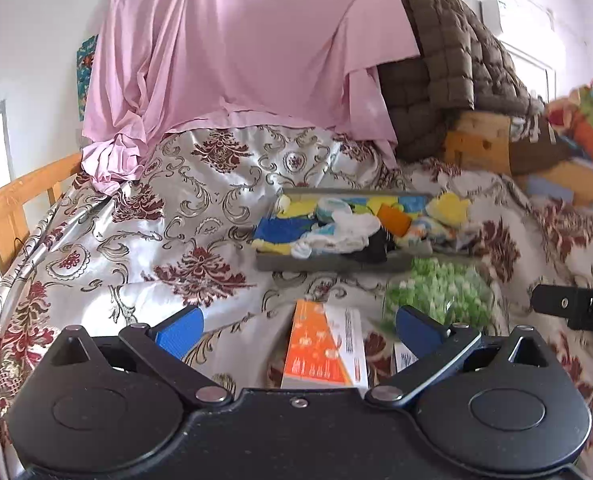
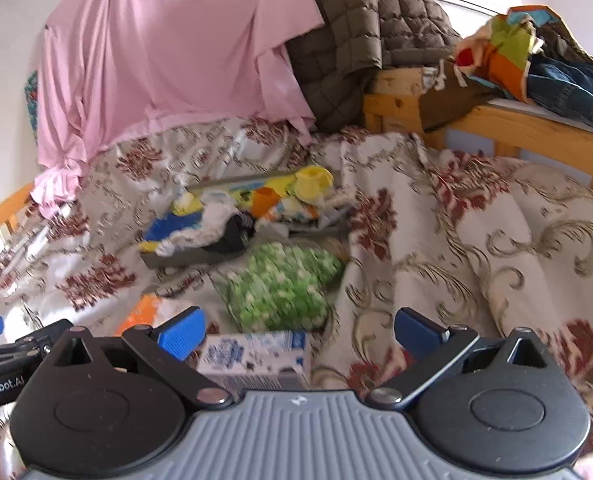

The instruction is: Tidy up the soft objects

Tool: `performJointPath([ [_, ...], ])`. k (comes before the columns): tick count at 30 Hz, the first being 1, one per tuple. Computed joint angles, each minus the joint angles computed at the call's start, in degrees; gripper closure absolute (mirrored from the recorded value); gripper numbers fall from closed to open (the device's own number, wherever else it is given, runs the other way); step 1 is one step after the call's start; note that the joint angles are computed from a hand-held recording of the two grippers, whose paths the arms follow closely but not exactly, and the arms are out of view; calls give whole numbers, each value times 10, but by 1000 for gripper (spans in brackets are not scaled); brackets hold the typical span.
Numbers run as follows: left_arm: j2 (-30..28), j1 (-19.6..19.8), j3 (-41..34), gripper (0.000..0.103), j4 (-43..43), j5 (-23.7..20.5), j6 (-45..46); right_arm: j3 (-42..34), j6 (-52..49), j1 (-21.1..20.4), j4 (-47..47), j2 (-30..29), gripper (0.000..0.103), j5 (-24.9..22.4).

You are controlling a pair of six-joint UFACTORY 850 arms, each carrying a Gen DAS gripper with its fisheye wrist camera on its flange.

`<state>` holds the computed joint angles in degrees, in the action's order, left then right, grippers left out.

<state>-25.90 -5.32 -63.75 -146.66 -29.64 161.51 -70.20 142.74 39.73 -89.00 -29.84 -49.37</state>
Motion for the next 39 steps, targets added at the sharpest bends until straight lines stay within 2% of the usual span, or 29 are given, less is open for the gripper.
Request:
performJointPath([
  [8, 8, -5, 31, 1, -57, 11, 94, -27, -94, 9, 115, -15, 0, 6],
  [13, 6, -5, 36, 1, -78, 22, 119, -47, -152, 13, 151, -27, 0, 6],
  [25, -2, -4, 30, 1, -116, 66, 136, -57, -194, 10, 178, -34, 0, 24],
  [39, -2, -10, 33, 1, -163, 75, 178, -65, -235, 3, 199, -40, 0, 53],
])
